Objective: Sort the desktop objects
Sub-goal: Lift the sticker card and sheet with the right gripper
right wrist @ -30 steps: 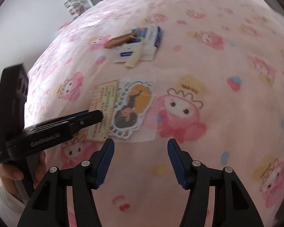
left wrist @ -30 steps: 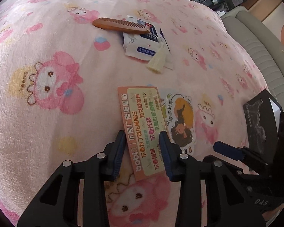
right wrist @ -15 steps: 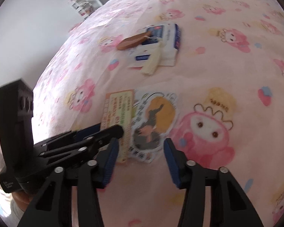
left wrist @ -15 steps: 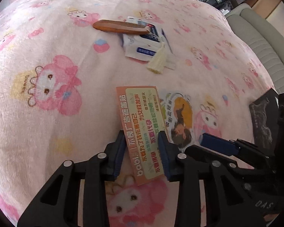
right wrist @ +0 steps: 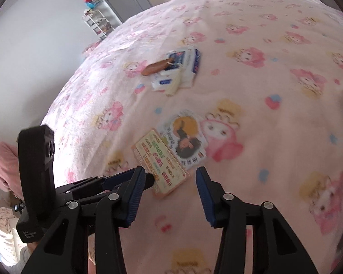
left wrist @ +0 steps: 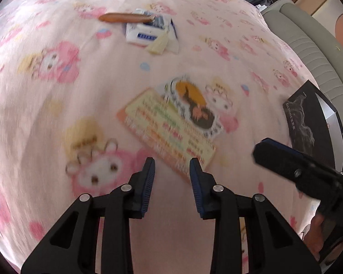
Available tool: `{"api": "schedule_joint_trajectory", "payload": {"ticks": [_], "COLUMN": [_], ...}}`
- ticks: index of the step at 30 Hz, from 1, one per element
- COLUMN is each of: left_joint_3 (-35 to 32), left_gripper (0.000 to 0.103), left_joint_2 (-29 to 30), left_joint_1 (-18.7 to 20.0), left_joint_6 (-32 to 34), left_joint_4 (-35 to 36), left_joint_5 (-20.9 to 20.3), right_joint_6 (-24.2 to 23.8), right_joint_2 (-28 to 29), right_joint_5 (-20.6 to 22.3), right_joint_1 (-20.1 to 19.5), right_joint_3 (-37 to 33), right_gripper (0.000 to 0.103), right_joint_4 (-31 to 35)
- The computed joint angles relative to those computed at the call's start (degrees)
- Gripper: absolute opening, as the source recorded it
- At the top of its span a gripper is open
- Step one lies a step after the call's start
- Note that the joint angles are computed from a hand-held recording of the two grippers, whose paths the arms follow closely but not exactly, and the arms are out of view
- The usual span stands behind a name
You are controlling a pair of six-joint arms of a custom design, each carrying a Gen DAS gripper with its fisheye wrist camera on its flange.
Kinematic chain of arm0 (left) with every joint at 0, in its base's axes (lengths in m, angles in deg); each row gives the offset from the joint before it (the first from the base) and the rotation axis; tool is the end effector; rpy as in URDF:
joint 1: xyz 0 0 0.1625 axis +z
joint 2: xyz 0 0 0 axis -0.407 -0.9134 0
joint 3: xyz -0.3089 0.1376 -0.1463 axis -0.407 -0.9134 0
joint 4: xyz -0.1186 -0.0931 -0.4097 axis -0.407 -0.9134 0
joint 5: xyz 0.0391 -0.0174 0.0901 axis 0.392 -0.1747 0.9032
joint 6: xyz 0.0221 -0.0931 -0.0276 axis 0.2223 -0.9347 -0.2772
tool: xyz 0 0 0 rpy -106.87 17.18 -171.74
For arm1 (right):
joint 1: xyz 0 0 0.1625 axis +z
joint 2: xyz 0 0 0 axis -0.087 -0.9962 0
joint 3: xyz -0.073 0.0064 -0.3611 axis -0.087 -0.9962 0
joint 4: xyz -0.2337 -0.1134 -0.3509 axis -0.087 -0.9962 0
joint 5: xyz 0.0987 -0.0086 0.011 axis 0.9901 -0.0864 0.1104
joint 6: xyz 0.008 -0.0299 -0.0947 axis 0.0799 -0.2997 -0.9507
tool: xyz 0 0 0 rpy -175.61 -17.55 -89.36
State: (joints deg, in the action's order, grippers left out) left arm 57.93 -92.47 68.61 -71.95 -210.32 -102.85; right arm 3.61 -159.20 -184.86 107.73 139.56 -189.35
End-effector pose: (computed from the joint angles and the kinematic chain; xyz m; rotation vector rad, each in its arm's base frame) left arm -0.2460 -0.4941 0.1211 0.2685 2.7315 -0.4329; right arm 0.2075 -0.4814 0.2236 0.2851 -2.7232 0.5882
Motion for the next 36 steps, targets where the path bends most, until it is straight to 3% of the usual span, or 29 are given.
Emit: {"api": "schedule_joint_trajectory", "payload": {"ticks": [5, 14, 19, 22, 27, 33, 36], "left_joint_3": [0.99, -1.48, -2.4, -3.31, -4.56, -3.72, -3.57], "left_gripper": [0.032, 0.032, 0.032, 0.032, 0.032, 0.039, 0.039], "left_joint_2": [-1.37, 1.6, 2.92, 2.99, 3.33, 2.88, 3.54], "left_joint_1": [0.95, 3.54, 4.62, 5.34, 5.21, 4.7, 4.41], "left_joint_6": [-1.05, 0.03, 1.37, 2.91, 4.75, 3.74, 3.33], "left_joint_4": [-0.89, -4.04, -4.68, -3.93, -2.18, -2.42, -2.75], "left_joint_5": [-1.25, -1.36, -1.47, -2.04, -0.41, 0.27, 0.98], "right_joint_6": [0.27, -5.38, -6.46, -7.05, -7.04, -7.78, -6.21], "right_joint_2": [-0.13, 11.09, 14.05, 12.73, 7.78, 7.52, 8.36], "right_joint_5": [-2.4, -4.9, -2.0, -0.82, 4.65, -0.44, 0.51], "right_joint_1": [-1.13, -2.31, -4.2, -4.63, -4.82, -3.56, -4.82], "right_joint_3": [-0.21, -10.98, -14.63, -12.85, -8.48, -7.1, -7.8], "right_gripper": [0.043, 0.043, 0.043, 0.044, 0.044, 0.044, 0.044], "right_joint_4": [-0.11, -0.99, 4.76, 5.41, 8.63, 6.12, 5.08]}}
